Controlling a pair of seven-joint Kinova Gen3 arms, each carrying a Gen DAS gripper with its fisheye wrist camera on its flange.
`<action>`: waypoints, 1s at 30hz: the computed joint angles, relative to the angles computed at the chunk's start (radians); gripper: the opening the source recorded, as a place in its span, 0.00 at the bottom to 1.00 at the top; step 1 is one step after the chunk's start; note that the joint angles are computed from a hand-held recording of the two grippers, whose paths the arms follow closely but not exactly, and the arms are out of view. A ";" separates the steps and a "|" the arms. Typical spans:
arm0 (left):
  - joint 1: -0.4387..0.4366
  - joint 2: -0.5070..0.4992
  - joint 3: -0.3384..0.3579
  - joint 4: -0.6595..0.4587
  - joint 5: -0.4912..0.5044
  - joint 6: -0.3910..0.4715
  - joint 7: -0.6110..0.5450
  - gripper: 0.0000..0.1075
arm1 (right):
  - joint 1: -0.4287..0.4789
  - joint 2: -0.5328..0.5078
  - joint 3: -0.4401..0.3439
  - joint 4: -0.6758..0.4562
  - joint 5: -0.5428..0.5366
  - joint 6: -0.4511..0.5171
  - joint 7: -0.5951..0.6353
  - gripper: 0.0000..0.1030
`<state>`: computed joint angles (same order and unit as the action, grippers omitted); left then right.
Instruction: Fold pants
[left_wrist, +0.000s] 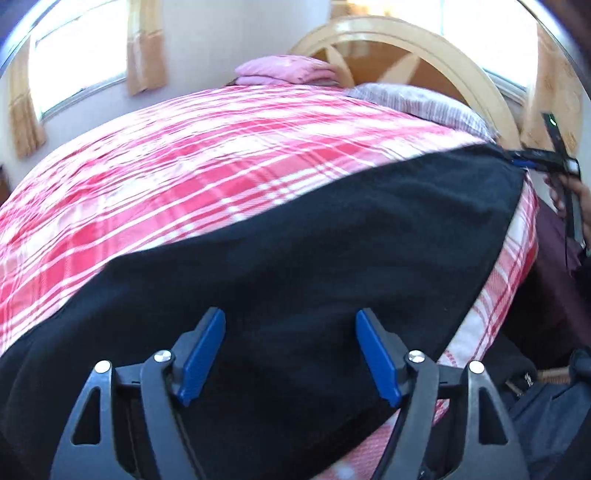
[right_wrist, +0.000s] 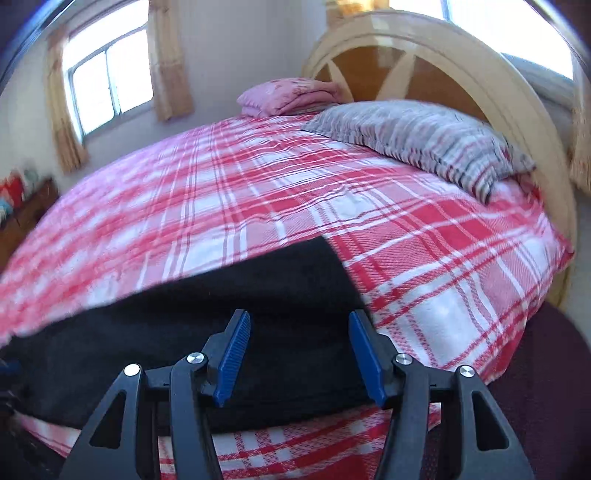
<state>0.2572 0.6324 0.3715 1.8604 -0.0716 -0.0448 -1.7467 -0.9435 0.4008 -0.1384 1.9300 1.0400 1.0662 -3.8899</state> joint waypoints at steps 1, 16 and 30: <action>0.020 -0.011 -0.034 0.007 0.019 -0.012 0.001 0.71 | 0.005 -0.012 -0.013 0.006 -0.004 0.025 -0.024 0.56; 0.138 -0.016 -0.184 -0.017 0.067 0.005 0.085 0.75 | 0.049 -0.143 -0.103 0.281 0.171 -0.182 -0.502 0.54; 0.154 -0.017 -0.207 -0.006 0.064 -0.008 0.096 0.76 | 0.058 -0.144 -0.118 0.369 0.373 -0.226 -0.768 0.46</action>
<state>0.4109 0.6151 0.1641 1.8540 -0.0078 -0.0527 -1.6506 -0.8850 0.2565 -0.2563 2.2986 1.4134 0.8402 -4.6578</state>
